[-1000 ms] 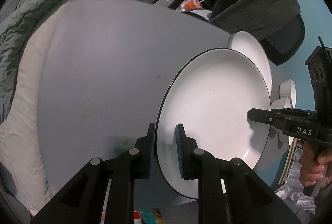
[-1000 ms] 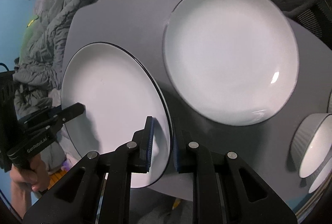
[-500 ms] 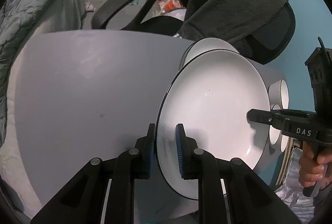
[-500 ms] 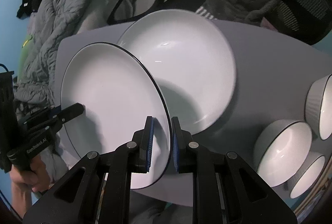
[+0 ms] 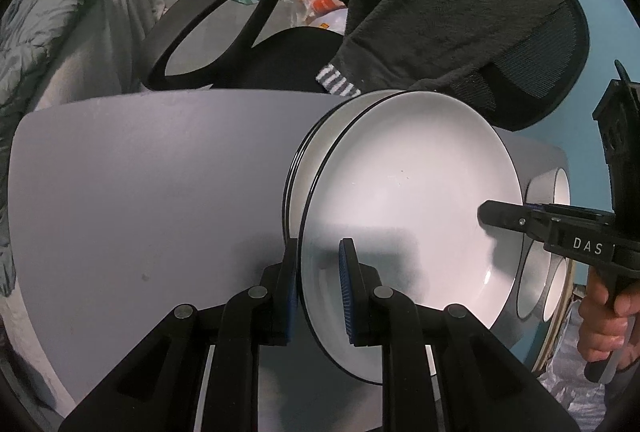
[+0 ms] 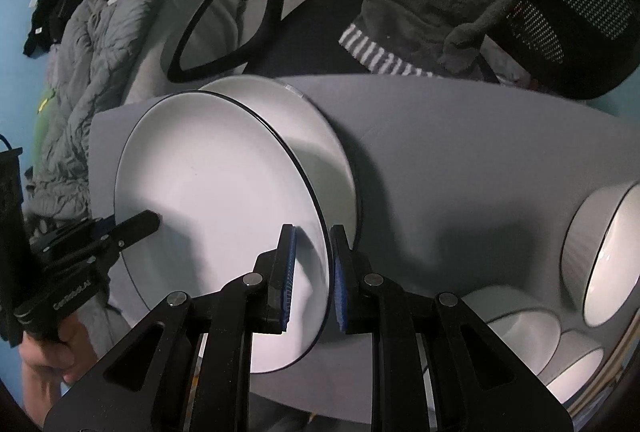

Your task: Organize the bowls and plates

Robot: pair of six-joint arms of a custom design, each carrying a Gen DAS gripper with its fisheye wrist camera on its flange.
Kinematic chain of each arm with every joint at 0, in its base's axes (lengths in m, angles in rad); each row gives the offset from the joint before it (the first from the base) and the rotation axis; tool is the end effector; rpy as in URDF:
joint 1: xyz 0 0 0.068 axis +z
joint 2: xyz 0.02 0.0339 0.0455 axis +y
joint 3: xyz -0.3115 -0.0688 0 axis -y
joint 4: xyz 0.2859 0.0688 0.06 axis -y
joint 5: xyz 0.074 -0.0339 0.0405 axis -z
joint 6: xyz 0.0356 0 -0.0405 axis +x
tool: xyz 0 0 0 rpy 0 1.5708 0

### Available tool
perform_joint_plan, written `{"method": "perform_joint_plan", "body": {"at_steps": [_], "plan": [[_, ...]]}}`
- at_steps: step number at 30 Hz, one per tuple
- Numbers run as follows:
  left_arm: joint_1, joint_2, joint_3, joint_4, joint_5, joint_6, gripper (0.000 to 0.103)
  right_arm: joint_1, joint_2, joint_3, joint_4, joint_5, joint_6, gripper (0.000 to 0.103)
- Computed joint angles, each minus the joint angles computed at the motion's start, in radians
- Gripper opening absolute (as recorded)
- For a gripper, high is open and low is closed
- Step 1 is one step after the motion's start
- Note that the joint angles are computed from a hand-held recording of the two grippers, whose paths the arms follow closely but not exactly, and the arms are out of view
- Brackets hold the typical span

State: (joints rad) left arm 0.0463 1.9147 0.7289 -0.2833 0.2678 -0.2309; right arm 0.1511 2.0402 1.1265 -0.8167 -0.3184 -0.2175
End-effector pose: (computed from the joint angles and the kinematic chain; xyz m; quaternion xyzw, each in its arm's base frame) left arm 0.2991 0.0044 0.0566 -0.1300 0.9812 -0.1374 0.0379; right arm 0.3601 0.0661 0.0951 0.1679 -0.9699 -0.1605 0.0734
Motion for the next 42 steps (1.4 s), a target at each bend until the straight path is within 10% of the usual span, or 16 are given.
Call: {"method": "perform_joint_plan", "body": {"at_steps": [29, 42], "plan": [[-0.129, 0.084, 0.132, -0.122, -0.217, -0.059, 0.020, -0.029, 0.100, 0.110, -0.121, -0.021, -0.013, 0.019], [-0.156, 0.041, 0.110, -0.131, -0.229, -0.082, 0.030, -0.012, 0.040, 0.091, -0.096, 0.104, 0.000, 0.041]]}}
